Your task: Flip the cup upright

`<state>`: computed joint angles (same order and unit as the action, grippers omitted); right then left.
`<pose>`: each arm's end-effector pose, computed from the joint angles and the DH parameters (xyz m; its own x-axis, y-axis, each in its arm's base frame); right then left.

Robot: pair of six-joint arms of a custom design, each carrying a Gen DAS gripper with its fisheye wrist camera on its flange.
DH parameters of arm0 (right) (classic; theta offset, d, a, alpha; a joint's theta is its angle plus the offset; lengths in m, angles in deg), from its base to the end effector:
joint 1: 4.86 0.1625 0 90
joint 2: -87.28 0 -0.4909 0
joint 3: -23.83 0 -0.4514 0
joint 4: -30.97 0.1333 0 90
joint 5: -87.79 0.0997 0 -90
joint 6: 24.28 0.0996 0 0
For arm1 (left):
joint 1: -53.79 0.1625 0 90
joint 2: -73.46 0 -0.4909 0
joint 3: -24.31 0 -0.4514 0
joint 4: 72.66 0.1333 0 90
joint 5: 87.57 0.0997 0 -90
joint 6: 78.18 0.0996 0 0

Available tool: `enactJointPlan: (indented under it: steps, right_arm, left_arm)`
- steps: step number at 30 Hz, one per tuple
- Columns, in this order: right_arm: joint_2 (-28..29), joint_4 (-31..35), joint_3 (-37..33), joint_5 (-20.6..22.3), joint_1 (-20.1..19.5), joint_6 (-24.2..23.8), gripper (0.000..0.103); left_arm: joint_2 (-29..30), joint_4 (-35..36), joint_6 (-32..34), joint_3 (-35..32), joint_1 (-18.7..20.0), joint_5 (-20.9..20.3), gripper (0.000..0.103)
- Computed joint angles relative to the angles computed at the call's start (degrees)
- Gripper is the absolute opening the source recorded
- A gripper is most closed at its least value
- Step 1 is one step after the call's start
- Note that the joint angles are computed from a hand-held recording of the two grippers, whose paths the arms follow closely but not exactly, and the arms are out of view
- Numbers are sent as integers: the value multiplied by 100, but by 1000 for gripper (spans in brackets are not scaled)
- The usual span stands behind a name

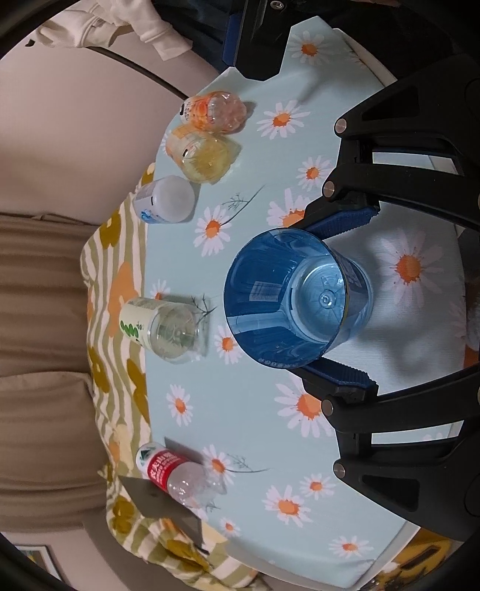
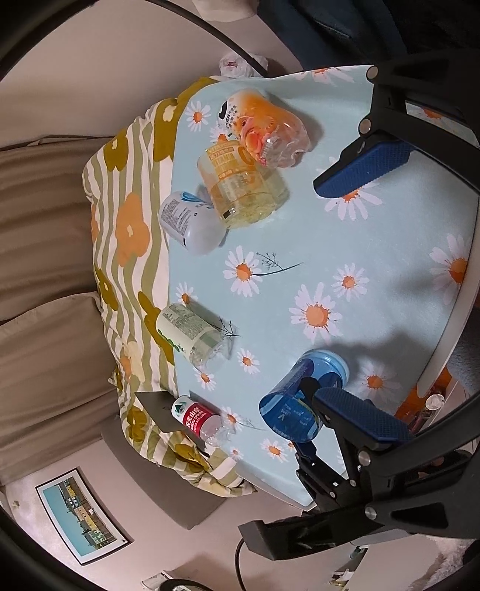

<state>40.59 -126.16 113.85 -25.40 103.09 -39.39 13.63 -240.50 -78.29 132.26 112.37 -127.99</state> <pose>0.3340 -0.7256 0.1664 -0.8180 -0.3544 0.4530 -0.5129 0.8059 -0.2957 -0.1691 -0.6779 0.2442 -0.7509 0.0145 -0.6602 0.4513 0.7411 -0.4970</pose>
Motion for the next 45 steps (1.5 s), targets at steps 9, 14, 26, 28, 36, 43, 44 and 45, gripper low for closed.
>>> enactJointPlan:
  steps: [9,14,26,28,36,43,44,45]
  right_arm:
    - [-55,-224,146,-181,83,69,103]
    - [-75,-317,196,-291,167,150,103]
    - [-197,-237,129,-1078,740,456,103]
    - [-198,-152,79,-1317,860,525,103]
    - [-149,80,-53,-2074,1171,962,103]
    - [-94,56,-3,-2367,1243,1319,103]
    - [-91,39,10,-2376,1246,1345,103]
    - [-87,16,21,-2396,1252,1364,103]
  left_arm:
    - [-61,242,-102,8,-45,130,101]
    - [-194,538,-175,3,-92,155,101]
    - [-1225,2858,-1519,-122,-498,446,103]
    - [-1403,3386,-1829,-198,-573,560,103]
    - [-1781,4143,-2188,-357,-719,758,103]
    - [-1919,3854,-1938,-265,-789,885,103]
    - [-1934,3822,-1911,-253,-794,898,103]
    - [-1938,3787,-1893,-244,-796,899,103]
